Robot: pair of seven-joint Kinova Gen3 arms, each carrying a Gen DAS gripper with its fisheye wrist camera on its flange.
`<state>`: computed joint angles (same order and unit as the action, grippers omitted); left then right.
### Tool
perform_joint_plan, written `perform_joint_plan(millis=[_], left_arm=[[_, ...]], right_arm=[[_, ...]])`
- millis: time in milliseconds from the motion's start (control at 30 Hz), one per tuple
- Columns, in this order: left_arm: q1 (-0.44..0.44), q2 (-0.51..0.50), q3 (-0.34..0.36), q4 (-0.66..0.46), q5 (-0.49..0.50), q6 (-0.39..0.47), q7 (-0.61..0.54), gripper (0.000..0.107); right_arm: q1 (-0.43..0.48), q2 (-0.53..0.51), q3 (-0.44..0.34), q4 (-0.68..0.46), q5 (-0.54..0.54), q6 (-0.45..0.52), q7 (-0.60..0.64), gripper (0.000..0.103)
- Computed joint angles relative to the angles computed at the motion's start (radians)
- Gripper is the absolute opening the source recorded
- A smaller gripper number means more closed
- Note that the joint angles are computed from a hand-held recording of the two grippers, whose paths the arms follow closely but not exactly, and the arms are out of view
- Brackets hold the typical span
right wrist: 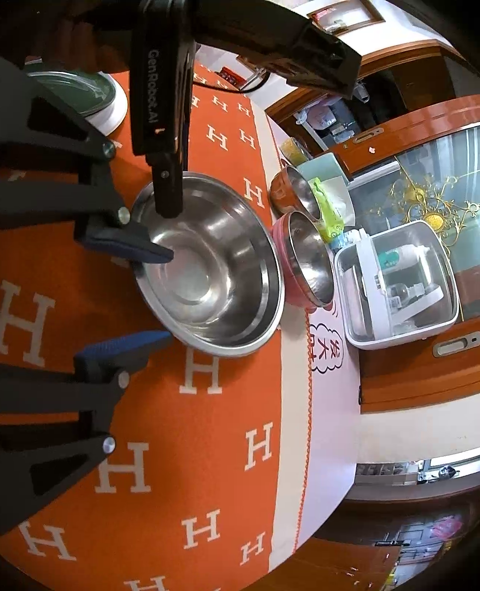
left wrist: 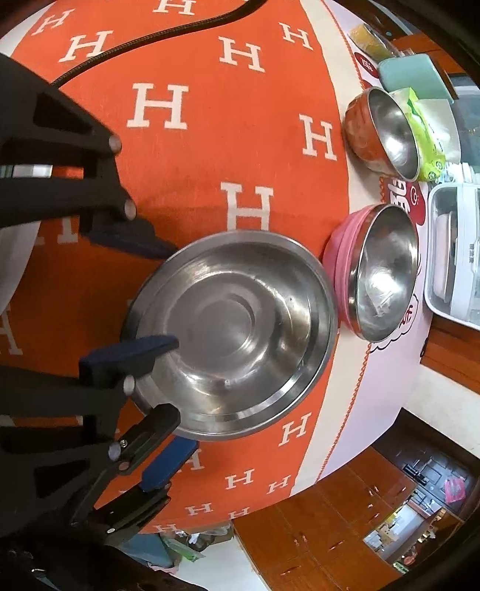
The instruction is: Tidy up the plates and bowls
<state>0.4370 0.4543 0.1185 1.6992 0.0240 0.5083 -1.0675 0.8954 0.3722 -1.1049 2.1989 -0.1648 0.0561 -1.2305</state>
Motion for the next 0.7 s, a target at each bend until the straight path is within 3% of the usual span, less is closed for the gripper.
perform_joint_plan(millis=[533, 600, 700], left_arm=[[0.031, 0.004, -0.008, -0.014, -0.041, 0.014, 0.041, 0.029], [0.032, -0.013, -0.007, 0.007, -0.044, -0.017, 0.038, 0.028], [0.061, -0.020, -0.016, -0.004, -0.071, 0.001, 0.035, 0.027]], right_arm=[[0.027, -0.002, 0.001, -0.005, -0.048, 0.023, 0.024, 0.023], [0.055, -0.002, -0.024, -0.003, -0.042, 0.025, 0.040, 0.000], [0.068, 0.011, -0.057, -0.007, -0.052, 0.054, 0.087, 0.000]])
